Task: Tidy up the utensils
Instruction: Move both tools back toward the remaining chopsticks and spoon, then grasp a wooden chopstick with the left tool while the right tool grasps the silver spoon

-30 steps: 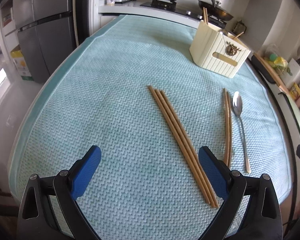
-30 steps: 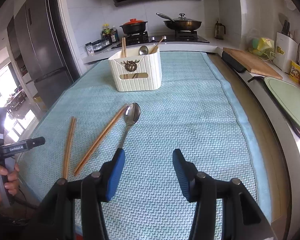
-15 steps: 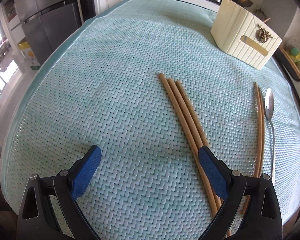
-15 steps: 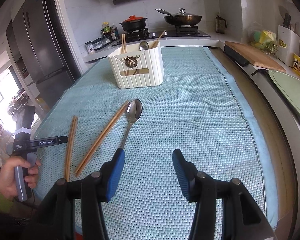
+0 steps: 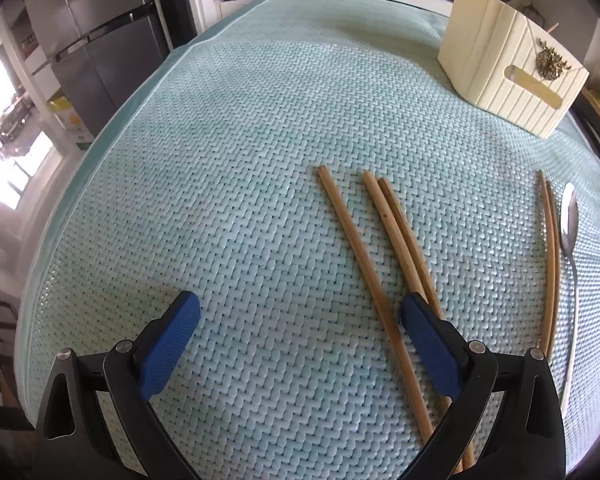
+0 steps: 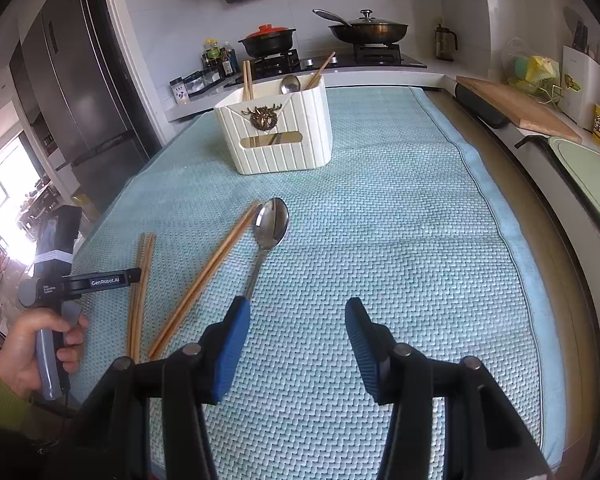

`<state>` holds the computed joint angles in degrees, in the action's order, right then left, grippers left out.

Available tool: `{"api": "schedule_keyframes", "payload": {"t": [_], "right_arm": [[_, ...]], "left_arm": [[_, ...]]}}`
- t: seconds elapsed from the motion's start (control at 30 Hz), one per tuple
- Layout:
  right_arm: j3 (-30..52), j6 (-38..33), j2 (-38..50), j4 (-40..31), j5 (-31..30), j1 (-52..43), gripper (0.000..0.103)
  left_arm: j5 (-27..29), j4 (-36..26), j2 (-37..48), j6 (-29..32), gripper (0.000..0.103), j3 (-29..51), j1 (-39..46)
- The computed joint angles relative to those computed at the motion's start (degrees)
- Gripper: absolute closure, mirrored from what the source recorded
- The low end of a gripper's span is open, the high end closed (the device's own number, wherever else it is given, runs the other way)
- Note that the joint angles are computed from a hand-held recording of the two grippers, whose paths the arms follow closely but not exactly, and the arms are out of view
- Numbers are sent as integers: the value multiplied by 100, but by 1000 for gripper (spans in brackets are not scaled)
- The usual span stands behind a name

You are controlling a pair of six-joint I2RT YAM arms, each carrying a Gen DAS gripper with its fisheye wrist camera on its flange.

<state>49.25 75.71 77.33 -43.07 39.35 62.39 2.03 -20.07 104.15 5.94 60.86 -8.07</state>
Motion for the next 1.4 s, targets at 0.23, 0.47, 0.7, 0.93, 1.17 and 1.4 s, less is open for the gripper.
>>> {"api": "schedule_keyframes", "payload": {"t": [0.23,0.47,0.7,0.93,1.17,1.4], "right_arm": [[-47,-512,55,209,-259,-393,52],[-70,-2084,720,1583,-1399,-1755,52],[1174,-2823,2452,1976,-1907,-2513,52],[1901,-2911,3175,1825,-1937,-2744,52],[2850,-3268,3804,1145,-1731,-2672,48],[2856,-3152,3676,1070,-1631,-2598,60]], "left_arm": [[86,-197,137,149,2,254,268],[186,-444,501,368,3,803,526],[307,-836,850,566,15,1490,449],[395,-696,852,708,23,1394,483],[416,-594,942,836,34,1450,455],[677,-778,1002,1087,88,1624,480]]}}
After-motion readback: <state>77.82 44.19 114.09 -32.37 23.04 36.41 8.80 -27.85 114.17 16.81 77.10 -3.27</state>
